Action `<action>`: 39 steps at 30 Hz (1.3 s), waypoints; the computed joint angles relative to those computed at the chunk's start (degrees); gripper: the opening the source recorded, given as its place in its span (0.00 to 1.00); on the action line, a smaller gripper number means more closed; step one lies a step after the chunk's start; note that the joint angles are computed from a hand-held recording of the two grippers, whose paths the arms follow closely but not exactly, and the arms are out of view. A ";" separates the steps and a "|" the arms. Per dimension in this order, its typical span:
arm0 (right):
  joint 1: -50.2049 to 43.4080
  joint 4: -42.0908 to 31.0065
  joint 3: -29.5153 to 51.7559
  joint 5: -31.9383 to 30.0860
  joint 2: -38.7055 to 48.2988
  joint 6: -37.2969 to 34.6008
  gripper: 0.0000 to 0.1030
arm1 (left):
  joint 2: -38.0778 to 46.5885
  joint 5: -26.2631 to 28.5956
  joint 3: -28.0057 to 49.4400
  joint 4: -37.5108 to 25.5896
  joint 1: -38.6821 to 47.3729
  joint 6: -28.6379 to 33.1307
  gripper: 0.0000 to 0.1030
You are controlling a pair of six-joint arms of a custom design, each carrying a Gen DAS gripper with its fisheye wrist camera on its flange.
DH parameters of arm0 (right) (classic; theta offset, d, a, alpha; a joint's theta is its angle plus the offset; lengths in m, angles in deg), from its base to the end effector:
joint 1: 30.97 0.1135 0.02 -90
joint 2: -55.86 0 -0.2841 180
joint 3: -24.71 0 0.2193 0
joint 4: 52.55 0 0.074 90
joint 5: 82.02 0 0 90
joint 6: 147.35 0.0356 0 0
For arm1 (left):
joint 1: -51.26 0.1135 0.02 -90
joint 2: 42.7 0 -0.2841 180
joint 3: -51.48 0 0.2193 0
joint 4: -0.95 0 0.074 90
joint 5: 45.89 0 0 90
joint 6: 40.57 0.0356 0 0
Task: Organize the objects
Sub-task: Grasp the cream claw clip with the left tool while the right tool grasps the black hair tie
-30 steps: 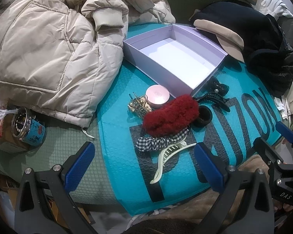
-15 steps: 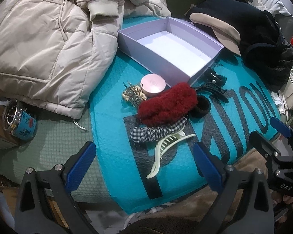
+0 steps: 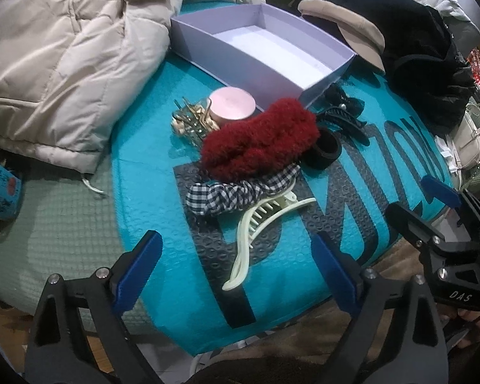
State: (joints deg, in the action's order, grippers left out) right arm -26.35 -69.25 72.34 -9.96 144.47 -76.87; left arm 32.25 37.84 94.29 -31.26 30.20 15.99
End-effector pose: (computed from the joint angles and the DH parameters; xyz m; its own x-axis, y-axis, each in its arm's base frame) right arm 0.2347 0.0300 0.1625 -0.7135 -0.3766 -0.5909 -0.5084 0.8585 0.0667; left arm 0.1687 -0.0608 0.1726 -0.8745 -0.2502 -0.4155 -0.2023 0.9668 -0.1564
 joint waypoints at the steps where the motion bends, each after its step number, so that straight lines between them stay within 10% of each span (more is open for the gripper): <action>1: 0.37 0.67 0.06 0.11 0.83 0.13 0.92 | 0.81 0.04 -0.30 1.08 -0.03 0.28 0.89; 16: 4.29 3.49 6.57 -0.63 13.53 0.24 0.80 | 11.02 7.19 -2.91 15.21 5.35 5.99 0.77; 26: 7.41 3.47 11.63 -0.94 19.92 0.91 0.66 | 12.36 3.64 -2.08 15.01 3.54 9.49 0.56; 32: 8.31 5.26 11.96 -1.85 21.03 -0.29 0.41 | 11.04 -2.00 -3.97 15.44 -1.12 7.00 0.44; 39: 7.53 5.18 10.22 -1.53 19.44 -0.90 0.41 | 9.21 -2.92 -4.89 14.66 -3.65 4.69 0.24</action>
